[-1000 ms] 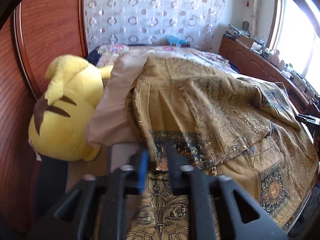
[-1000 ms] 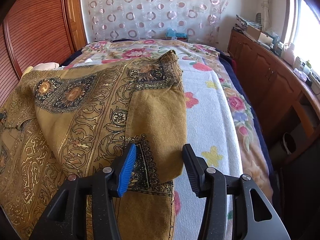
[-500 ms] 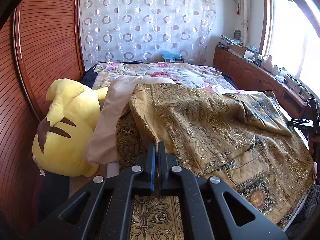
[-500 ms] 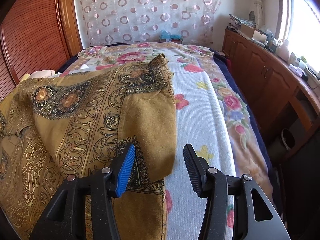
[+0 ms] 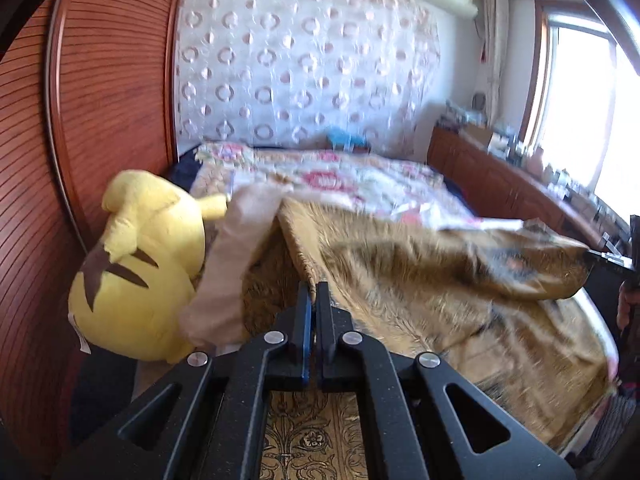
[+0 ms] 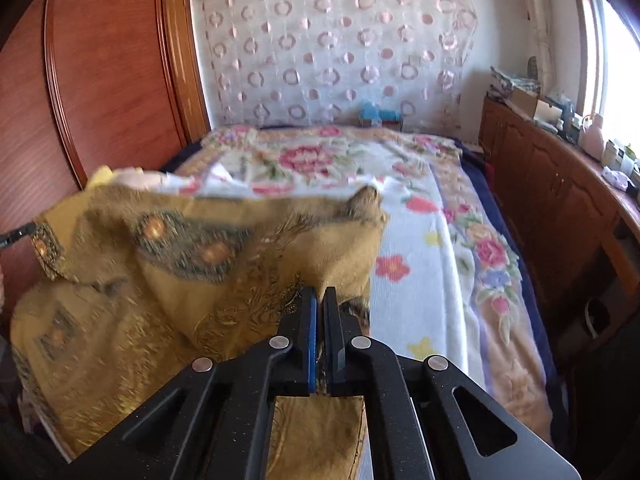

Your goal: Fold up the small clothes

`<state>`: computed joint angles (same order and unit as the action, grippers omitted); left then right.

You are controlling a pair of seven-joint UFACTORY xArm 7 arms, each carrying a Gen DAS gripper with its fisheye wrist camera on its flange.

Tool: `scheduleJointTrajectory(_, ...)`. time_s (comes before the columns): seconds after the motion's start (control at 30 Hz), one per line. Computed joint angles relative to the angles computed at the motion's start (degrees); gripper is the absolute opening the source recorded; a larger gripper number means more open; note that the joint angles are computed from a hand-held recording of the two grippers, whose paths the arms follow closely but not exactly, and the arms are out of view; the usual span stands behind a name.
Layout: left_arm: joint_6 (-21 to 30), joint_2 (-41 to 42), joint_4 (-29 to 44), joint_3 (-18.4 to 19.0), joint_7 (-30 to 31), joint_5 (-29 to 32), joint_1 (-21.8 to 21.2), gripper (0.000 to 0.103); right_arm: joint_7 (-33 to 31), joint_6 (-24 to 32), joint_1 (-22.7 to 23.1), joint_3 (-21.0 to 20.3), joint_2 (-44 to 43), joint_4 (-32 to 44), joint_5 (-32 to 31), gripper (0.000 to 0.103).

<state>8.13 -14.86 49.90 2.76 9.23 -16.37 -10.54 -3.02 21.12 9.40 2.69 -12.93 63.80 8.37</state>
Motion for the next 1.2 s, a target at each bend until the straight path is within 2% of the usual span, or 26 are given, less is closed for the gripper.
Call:
scheduleJointTrajectory(0.1, -0.49, -2.65, -0.72, 1.12, 0.88, -1.05, -0.63, 0.002, -2.67, -0.69, 1.55, -1.82, -3.59, -1.50, 3.97, 0.002)
scheduleJointTrajectory(0.3, -0.35, -8.28, -3.76, 6.29, 3.86, -4.91, -4.32, 0.002, -2.41, 0.30, 1.34, -2.82, -13.39, -7.66, 4.37, 0.002)
scheduleJointTrajectory(0.4, 0.04, -10.00, -6.29, 6.15, 3.48, -4.66, -3.49, 0.002, -1.91, 1.81, 0.83, -3.01, -18.19, -11.84, 3.47, 0.002)
scheduleJointTrajectory(0.57, 0.89, -12.32, -10.73, 6.07, 2.38, -4.76, -3.43, 0.002, -2.16, 7.98, 0.87, -1.99, -21.66, -15.99, 0.63, 0.002)
scheduleJointTrajectory(0.73, 1.14, -14.81, -13.02, 5.63, 1.15, -4.16, -4.05, 0.002, -1.23, 9.58, 1.32, -1.24, -22.88, -19.36, 0.34, 0.002)
scheduleJointTrajectory(0.8, 1.20, -14.81, -12.25, 5.08, 0.76, -3.54, -4.53, 0.002, -0.63, 9.59, 1.49, -1.12, -23.13, -20.06, 0.49, 0.002)
scheduleJointTrajectory(0.93, 1.26, -12.31, -7.63, 5.17, 1.93, -3.74, -8.40, 0.002, -0.40, 9.98, 2.18, -1.24, -20.04, -16.68, 0.90, 0.002)
scheduleJointTrajectory(1.13, 2.14, -5.56, 2.97, 3.89, 5.89, -6.90, -14.61, 0.002, -3.59, 10.20, 3.82, -2.69, -19.53, -15.53, 2.76, 0.002)
scheduleJointTrajectory(1.2, 2.12, -4.37, 5.13, 2.59, 6.67, -7.47, -14.44, 0.002, -4.04, 9.76, 4.12, -2.65, -19.85, -16.07, 3.39, 0.002)
